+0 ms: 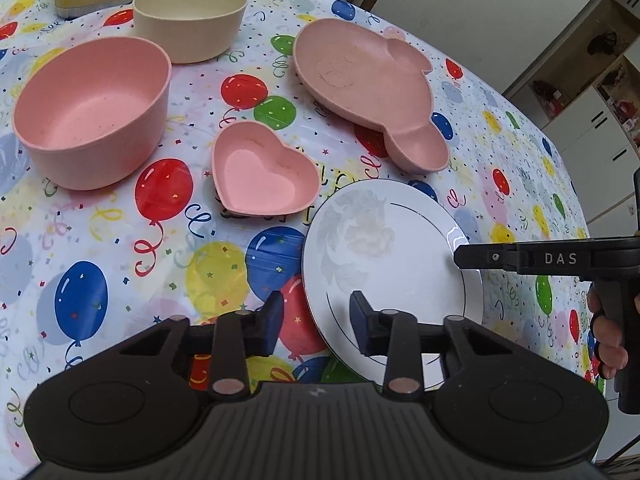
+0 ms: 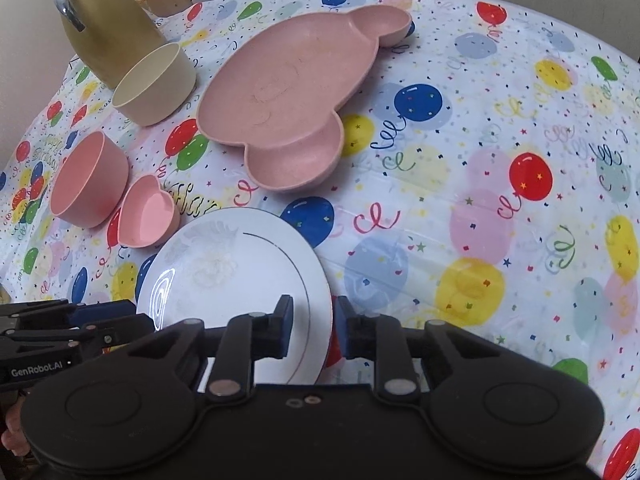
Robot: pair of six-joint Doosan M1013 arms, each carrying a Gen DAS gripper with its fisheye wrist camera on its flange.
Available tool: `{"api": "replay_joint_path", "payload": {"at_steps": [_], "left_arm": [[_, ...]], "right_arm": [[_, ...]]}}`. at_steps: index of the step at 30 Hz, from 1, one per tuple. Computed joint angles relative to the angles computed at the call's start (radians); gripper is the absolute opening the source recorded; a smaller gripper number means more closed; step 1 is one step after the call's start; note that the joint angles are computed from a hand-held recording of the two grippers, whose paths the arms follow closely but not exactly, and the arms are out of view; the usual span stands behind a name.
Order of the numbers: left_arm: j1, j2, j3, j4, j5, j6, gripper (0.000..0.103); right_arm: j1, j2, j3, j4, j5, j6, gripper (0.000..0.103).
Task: Organize plates and bowls
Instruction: 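Close both grippers on the rim of the floral white plate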
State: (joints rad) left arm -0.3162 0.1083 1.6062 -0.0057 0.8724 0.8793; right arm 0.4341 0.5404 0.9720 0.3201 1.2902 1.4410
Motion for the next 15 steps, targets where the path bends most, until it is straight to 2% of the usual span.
{"api": "replay_joint_path", "payload": {"at_steps": [5, 9, 15], "left_arm": [[0.011, 0.006, 0.000, -0.033, -0.011, 0.012, 0.019], [0.014, 0.007, 0.003, -0.046, -0.014, 0.017, 0.015], [0.020, 0.003, 0.009, -0.069, -0.021, 0.031, 0.013]], "right_arm": [[-0.010, 0.004, 0.001, 0.026, 0.015, 0.019, 0.015], [-0.013, 0.001, 0.009, 0.030, 0.011, 0.028, 0.010], [-0.017, -0.012, 0.031, 0.034, -0.011, 0.051, 0.007]]}}
